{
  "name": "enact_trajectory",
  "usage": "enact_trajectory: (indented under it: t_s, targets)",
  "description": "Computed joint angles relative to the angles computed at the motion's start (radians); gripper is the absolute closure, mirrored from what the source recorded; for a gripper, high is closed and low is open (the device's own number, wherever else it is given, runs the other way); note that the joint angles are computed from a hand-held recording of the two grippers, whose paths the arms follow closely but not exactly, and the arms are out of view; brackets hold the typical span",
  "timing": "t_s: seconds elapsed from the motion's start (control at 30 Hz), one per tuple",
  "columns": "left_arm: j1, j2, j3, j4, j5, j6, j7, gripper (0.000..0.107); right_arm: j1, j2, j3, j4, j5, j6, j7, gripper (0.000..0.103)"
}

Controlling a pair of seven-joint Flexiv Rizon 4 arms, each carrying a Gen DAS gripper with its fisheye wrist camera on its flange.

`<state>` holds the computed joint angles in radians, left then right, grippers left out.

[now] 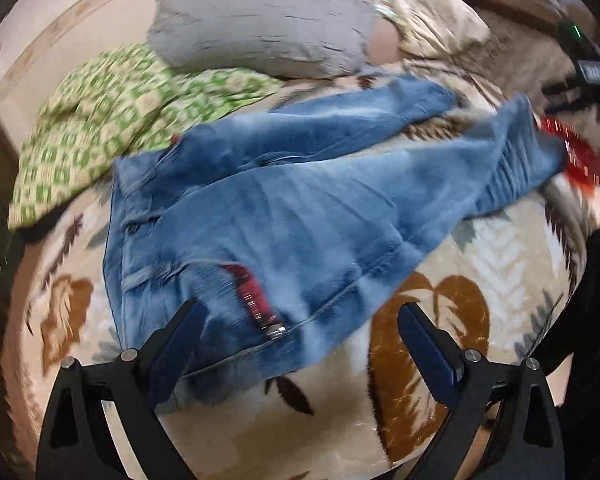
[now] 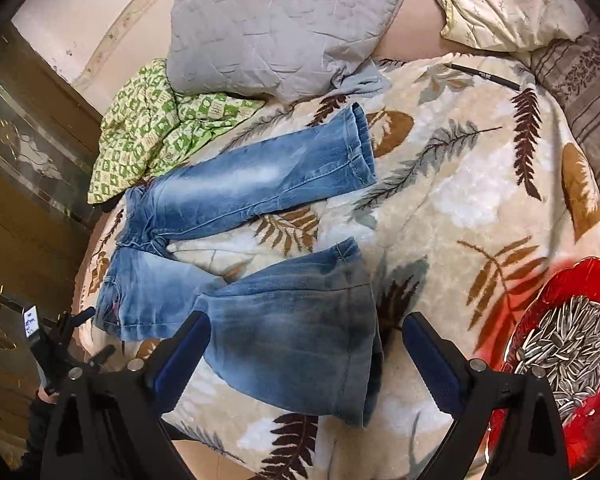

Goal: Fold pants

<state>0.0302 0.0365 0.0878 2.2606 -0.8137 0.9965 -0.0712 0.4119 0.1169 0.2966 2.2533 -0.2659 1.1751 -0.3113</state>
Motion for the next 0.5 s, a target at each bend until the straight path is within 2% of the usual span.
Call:
enact_trajectory:
  t_s: [0.13, 0.23, 0.37, 0.5]
  targets:
    - [0.019, -0.008, 0.005, -0.042, -0.005, -0.121, -0.045, 0.009, -0.001, -0.003, -0.012, -0.004, 0.052, -0.002, -0.018, 0.005]
    - [-0.001, 0.014, -0.009, -0.042, -0.004, -0.191, 0.0, 0.009, 0.0, -0.008, -0.024, -0.012, 0.119, 0.007, -0.046, 0.005]
    - [-0.09, 0.043, -0.058, -0.023, -0.036, -0.177, 0.095, 0.009, 0.002, -0.014, -0.033, -0.029, 0.207, -0.003, -0.079, 0.005]
    - [-0.171, 0.007, -0.107, -0.06, -0.061, -0.146, 0.114, 0.009, 0.0, -0.007, -0.031, -0.037, 0.25, -0.023, -0.098, 0.005]
